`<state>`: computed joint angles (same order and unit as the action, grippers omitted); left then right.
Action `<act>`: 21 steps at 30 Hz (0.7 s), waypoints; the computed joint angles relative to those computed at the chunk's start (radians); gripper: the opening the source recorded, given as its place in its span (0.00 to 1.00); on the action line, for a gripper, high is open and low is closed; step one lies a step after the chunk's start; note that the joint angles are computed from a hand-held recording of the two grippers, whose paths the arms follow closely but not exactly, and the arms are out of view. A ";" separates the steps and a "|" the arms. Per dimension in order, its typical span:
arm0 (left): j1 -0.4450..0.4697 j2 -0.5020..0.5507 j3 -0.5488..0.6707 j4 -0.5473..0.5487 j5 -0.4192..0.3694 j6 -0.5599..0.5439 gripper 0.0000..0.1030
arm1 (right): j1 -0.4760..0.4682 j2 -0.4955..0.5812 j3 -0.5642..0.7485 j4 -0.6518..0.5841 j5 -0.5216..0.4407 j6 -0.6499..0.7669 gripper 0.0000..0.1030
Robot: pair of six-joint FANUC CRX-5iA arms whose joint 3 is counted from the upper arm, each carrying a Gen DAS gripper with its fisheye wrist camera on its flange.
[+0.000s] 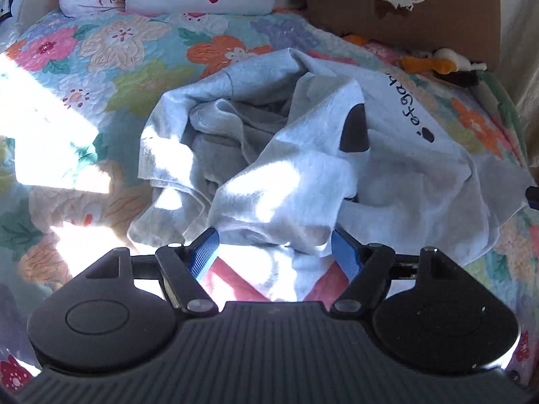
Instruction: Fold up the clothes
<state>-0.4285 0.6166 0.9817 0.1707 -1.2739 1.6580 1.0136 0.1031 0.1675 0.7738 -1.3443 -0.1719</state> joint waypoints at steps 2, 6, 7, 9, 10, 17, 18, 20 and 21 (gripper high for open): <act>0.001 0.000 0.013 -0.020 -0.018 0.018 0.74 | 0.028 -0.023 -0.046 0.003 0.143 0.014 0.47; 0.012 -0.002 0.002 0.008 -0.031 -0.006 0.80 | 0.051 0.055 0.025 -0.093 0.242 0.278 0.52; 0.012 0.005 0.015 0.008 -0.045 -0.016 0.80 | 0.053 0.088 0.065 -0.125 0.235 0.338 0.52; 0.009 0.006 0.025 -0.009 -0.060 0.000 0.59 | 0.050 0.152 0.154 -0.188 0.218 0.451 0.52; 0.008 -0.006 0.016 -0.016 -0.053 0.020 0.53 | 0.051 0.179 0.195 -0.210 0.209 0.500 0.52; 0.044 -0.014 -0.019 0.083 -0.035 -0.019 0.57 | 0.060 0.340 0.434 -0.252 0.082 0.750 0.60; 0.050 -0.003 -0.016 0.107 -0.049 -0.009 0.57 | 0.058 0.357 0.457 -0.258 0.067 0.770 0.61; 0.062 0.021 -0.008 0.154 -0.078 0.011 0.59 | 0.056 0.394 0.500 -0.262 0.037 0.808 0.61; 0.065 0.034 0.001 0.171 -0.093 0.013 0.62 | 0.057 0.413 0.515 -0.250 0.019 0.827 0.61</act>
